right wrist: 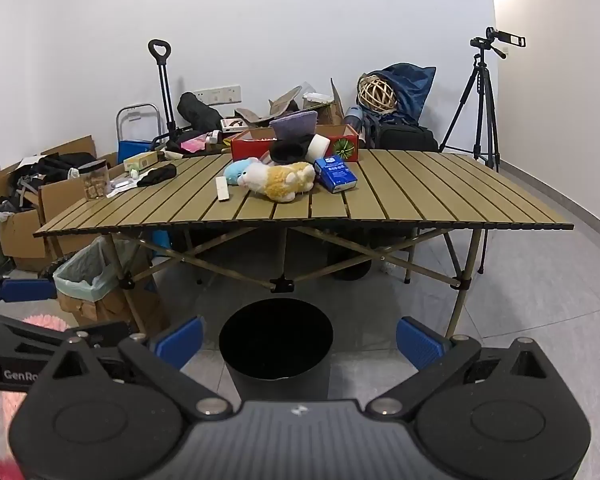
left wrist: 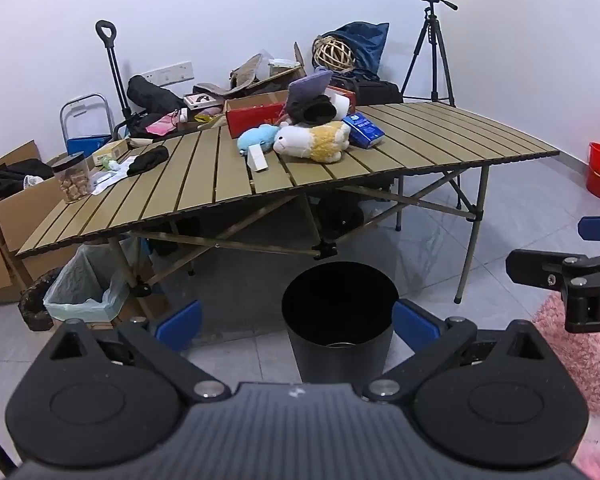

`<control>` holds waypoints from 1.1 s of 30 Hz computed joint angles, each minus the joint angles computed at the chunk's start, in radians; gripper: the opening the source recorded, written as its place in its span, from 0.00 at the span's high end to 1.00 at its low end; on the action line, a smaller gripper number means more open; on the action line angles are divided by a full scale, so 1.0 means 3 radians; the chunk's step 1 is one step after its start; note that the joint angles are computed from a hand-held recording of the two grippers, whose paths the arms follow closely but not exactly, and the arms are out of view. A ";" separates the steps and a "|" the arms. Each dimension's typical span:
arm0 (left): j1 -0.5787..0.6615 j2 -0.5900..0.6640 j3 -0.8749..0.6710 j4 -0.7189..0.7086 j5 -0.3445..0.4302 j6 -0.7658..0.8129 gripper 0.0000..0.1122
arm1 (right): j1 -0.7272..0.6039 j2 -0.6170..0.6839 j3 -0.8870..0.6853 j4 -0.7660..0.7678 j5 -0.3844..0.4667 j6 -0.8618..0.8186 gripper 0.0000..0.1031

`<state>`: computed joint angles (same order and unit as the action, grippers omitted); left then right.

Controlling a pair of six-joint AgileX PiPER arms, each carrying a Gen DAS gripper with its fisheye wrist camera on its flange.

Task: Collect trash

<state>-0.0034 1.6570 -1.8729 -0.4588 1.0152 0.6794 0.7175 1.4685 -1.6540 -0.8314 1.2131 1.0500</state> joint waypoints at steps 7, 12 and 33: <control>0.0015 -0.0026 0.0050 -0.0060 -0.0039 0.0058 0.08 | 0.0007 -0.0001 0.0002 -0.0009 -0.0007 0.0013 0.00; 0.0089 0.0058 -0.0130 -0.0043 0.0066 0.0029 0.08 | -0.0012 0.0003 -0.0001 0.0009 -0.0024 0.0001 0.00; 0.0011 -0.0024 0.0026 0.0017 -0.0052 -0.0040 0.08 | 0.0021 0.0008 -0.0008 -0.0023 0.0004 0.0016 0.00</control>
<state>-0.0001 1.6498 -1.8652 -0.4536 0.9996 0.6674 0.7239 1.4709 -1.6563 -0.8382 1.2144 1.0547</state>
